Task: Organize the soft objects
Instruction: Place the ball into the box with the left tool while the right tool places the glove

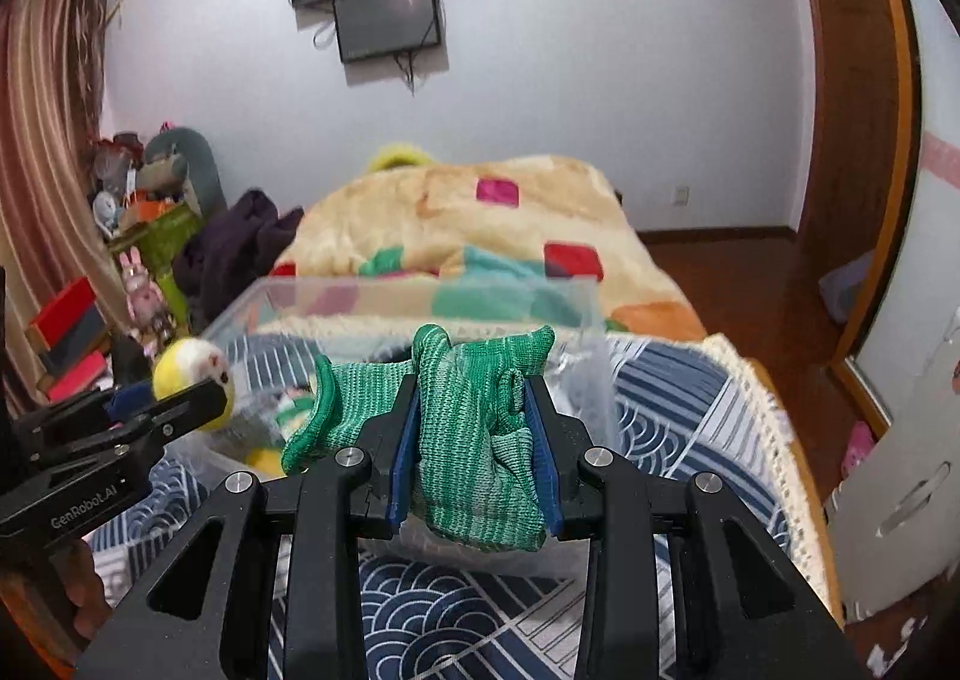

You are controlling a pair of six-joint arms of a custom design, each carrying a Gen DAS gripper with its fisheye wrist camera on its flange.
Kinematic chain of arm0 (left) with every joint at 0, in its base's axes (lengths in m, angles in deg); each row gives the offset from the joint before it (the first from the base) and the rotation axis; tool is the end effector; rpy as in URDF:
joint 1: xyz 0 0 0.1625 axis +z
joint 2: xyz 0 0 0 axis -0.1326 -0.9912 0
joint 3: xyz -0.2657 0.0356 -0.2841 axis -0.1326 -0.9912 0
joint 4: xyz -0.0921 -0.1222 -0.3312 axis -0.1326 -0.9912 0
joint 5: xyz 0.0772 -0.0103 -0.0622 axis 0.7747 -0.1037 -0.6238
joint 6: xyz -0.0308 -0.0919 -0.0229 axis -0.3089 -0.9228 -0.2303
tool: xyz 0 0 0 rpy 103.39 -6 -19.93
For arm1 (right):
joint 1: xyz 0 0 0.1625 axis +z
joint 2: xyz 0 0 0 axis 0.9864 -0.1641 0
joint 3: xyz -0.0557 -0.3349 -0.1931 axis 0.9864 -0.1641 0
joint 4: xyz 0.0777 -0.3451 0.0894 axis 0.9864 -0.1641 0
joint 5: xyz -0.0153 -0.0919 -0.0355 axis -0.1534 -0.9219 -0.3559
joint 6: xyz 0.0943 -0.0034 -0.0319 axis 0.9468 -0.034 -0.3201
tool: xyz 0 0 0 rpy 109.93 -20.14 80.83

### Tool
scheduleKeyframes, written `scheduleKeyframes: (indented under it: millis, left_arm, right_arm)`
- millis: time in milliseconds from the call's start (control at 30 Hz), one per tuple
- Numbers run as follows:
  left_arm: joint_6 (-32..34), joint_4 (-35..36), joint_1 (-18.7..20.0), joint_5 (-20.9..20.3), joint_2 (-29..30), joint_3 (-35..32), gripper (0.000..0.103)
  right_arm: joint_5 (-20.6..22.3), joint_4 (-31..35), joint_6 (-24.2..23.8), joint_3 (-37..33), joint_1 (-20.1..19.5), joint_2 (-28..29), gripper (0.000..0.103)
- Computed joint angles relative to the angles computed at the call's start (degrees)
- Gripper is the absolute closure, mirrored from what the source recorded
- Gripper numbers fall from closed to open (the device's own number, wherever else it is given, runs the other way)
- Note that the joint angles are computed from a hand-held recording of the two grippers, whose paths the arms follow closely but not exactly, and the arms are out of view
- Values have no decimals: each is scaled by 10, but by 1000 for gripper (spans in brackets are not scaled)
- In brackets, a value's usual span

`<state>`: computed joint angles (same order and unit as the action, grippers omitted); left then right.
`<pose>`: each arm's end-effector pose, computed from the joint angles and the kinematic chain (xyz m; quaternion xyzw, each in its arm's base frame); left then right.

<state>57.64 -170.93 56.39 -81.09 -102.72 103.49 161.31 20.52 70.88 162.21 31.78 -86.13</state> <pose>-0.1431 -0.4318 0.1239 0.3854 0.8633 -0.2870 0.1544 0.1998 -0.3401 0.0744 0.0678 -0.7997 0.4759 0.3597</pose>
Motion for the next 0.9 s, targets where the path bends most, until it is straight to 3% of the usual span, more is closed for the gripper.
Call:
scheduleKeyframes:
  millis: [167, 300, 500, 633, 900]
  left_arm:
    - [-1, 4, -1, -3, -2, 1, 59]
    - [-10, 10, 3, -17, -13, 5, 46]
    - [-14, -1, -8, -21, -37, 26, 46]
    - [-6, -29, -26, -17, -57, 50, 46]
    - [10, -110, -95, 9, -107, 113, 46]
  right_arm:
    - [-5, 18, 12, 0, -2, 0, 69]
    - [-6, 41, 37, 0, -4, -7, 60]
    - [5, 35, 36, 8, 8, -18, 50]
    - [21, 3, 9, 20, 28, -29, 45]
    - [32, -72, -53, 53, 90, -62, 44]
